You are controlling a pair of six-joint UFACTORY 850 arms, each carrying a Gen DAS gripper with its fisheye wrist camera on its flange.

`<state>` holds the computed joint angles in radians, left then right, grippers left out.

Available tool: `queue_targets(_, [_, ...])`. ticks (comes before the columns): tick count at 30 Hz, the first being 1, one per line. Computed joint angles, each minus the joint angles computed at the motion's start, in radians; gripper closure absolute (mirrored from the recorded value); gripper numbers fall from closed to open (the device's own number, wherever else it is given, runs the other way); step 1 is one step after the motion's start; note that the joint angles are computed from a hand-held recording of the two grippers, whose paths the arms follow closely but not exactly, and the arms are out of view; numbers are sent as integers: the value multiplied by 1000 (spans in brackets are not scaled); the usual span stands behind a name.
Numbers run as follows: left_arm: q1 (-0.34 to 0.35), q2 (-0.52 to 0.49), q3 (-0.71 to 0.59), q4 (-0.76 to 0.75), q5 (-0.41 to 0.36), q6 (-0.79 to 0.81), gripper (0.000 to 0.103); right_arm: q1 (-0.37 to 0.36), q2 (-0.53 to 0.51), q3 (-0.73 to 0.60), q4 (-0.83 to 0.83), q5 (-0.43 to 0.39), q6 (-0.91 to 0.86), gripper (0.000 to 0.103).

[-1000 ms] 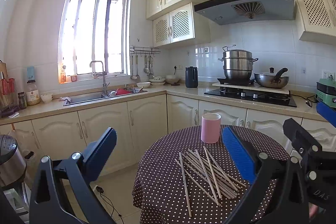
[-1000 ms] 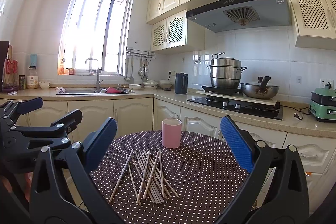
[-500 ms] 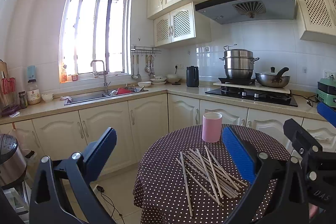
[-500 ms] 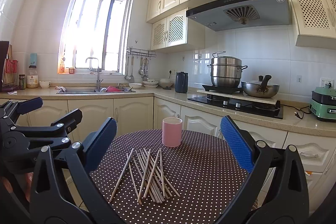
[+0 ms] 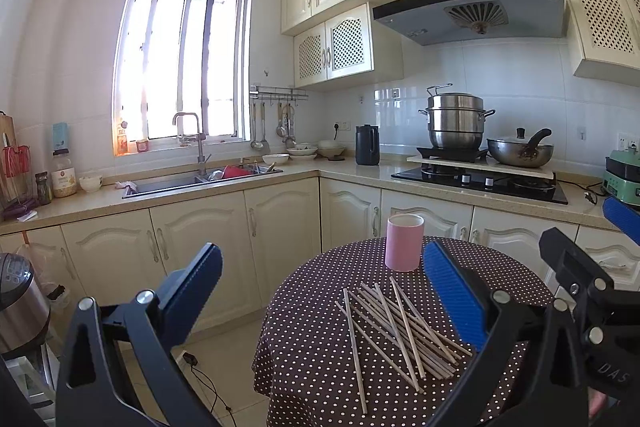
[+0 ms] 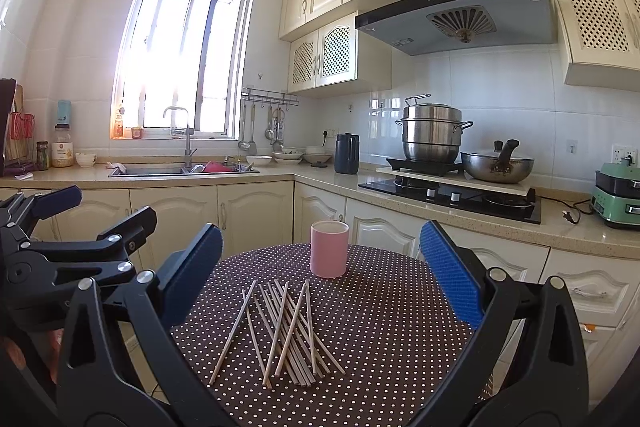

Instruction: Organize utensils

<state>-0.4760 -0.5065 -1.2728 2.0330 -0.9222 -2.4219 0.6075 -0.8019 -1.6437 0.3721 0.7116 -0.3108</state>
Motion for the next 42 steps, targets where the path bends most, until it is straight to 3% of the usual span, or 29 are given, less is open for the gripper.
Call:
queue_targets(16, [6, -23, -33, -16, 30, 24, 4, -3, -8, -15, 29, -3, -25, 6])
queue_targets(22, [16, -64, -86, -61, 74, 68, 4, -11, -41, -64, 59, -46, -56, 6])
queue_targets(33, [54, -171, -221, -187, 222, 200, 4, -46, -144, -217, 62, -209, -45, 6])
queue_targets(42, [75, -260, -339, -310, 300, 347, 4, -77, -247, -383, 56, -383, -36, 6])
